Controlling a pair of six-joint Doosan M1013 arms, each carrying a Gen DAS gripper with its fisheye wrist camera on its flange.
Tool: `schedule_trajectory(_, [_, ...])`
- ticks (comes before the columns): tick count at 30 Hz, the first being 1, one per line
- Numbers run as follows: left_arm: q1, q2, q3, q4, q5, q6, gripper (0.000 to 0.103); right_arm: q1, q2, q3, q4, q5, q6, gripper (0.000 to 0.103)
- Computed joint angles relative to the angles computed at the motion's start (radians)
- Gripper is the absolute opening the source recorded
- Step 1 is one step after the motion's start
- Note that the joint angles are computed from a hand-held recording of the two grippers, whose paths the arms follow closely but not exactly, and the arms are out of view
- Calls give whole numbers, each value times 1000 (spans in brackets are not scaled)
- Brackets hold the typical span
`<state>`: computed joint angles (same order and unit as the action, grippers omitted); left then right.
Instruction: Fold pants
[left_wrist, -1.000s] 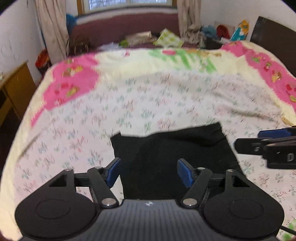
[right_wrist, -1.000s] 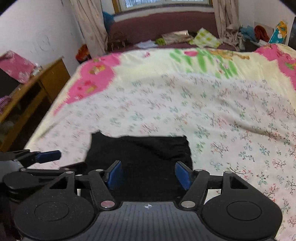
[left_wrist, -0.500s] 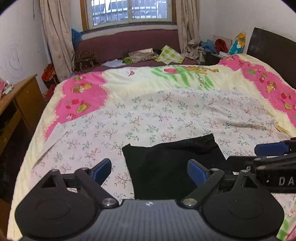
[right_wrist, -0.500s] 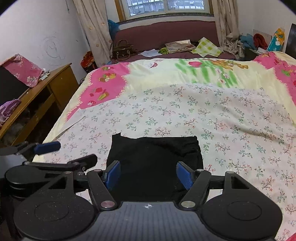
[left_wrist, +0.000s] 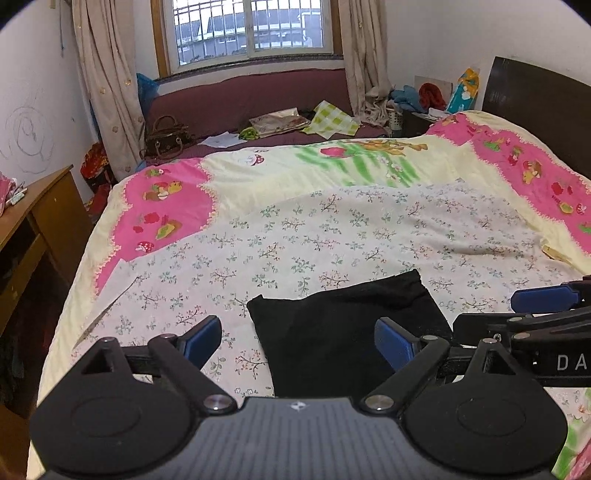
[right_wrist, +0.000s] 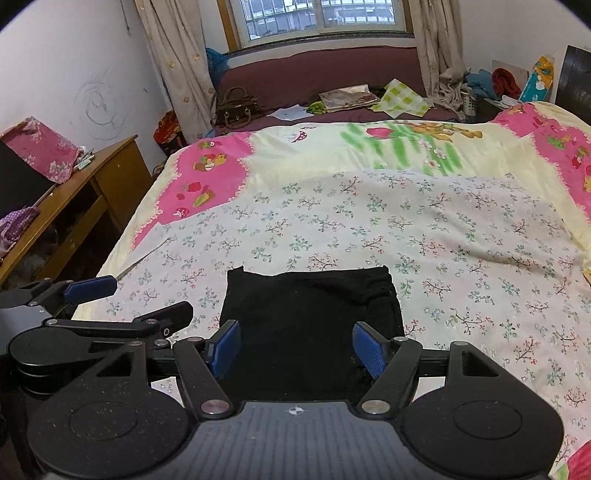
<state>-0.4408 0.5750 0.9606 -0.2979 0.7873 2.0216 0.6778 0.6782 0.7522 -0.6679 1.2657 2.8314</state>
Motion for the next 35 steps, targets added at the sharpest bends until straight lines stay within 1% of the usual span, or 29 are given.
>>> schedule_trajectory(8, [3, -17, 24, -6, -25, 15, 99, 9, 9, -22, -10, 19, -9, 52])
schedule_trajectory(21, [13, -46, 66, -21, -22, 63, 99, 22, 21, -53, 17, 54, -27, 52])
schedule_trajectory(29, [19, -59, 82, -41, -34, 90, 99, 30, 30, -72, 7, 74, -27, 52])
schedule_trajectory(35, [21, -67, 95, -48, -57, 112, 99, 35, 37, -87, -4, 86, -27, 52])
